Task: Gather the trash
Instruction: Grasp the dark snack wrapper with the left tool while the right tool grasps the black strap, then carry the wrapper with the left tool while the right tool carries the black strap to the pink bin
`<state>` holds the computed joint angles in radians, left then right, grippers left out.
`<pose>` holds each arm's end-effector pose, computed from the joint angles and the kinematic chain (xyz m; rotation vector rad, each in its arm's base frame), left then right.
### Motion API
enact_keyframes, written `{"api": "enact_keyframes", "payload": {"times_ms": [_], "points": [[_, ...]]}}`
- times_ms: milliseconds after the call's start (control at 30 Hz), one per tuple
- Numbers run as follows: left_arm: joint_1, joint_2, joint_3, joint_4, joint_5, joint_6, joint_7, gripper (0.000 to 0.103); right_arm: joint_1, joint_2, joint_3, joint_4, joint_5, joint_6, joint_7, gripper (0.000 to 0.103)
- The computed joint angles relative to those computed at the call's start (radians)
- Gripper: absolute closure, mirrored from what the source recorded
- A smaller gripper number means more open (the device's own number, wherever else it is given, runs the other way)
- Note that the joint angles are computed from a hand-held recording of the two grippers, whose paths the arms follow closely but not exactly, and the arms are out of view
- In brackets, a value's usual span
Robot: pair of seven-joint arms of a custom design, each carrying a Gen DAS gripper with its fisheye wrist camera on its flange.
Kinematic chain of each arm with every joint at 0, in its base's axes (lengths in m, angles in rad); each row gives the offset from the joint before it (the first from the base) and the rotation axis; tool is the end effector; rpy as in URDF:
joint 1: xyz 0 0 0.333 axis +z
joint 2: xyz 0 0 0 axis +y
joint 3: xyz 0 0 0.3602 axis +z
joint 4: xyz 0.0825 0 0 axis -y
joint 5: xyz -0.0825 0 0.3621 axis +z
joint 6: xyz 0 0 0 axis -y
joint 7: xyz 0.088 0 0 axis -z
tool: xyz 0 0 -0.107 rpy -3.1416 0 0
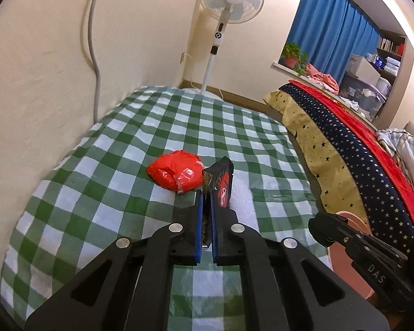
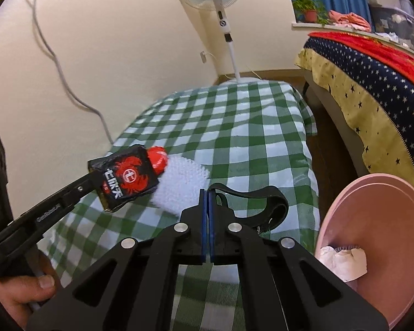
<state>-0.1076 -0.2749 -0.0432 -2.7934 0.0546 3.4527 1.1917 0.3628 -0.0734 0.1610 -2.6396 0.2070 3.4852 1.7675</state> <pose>0.3926 -0.0670 0.4630 -1.8713 1.5877 -1.0591 0.4087 0.2091 0.4429 -1.6822 1.5169 -0.4444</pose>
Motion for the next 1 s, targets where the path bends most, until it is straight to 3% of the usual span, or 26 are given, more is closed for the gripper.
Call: {"api": "enact_keyframes", "payload": {"times_ms": [133, 633, 1000], "points": [[0.016, -0.06, -0.034, -0.023, -0.018, -0.016, 0.011, 0.098, 0.018, -0.075, -0.033, -0.047, -0.093, 0.0, 0.058, 0.102], [0.037, -0.266, -0.123, -0.092, -0.058, -0.096, 0.051, 0.098, -0.103, -0.338, 0.104, -0.175, -0.085, -0.06, 0.079, 0.102], [0.033, -0.342, -0.147, -0.125, -0.057, -0.133, 0.06, 0.098, -0.136, -0.45, 0.126, -0.219, -0.135, -0.083, 0.126, 0.102]]}}
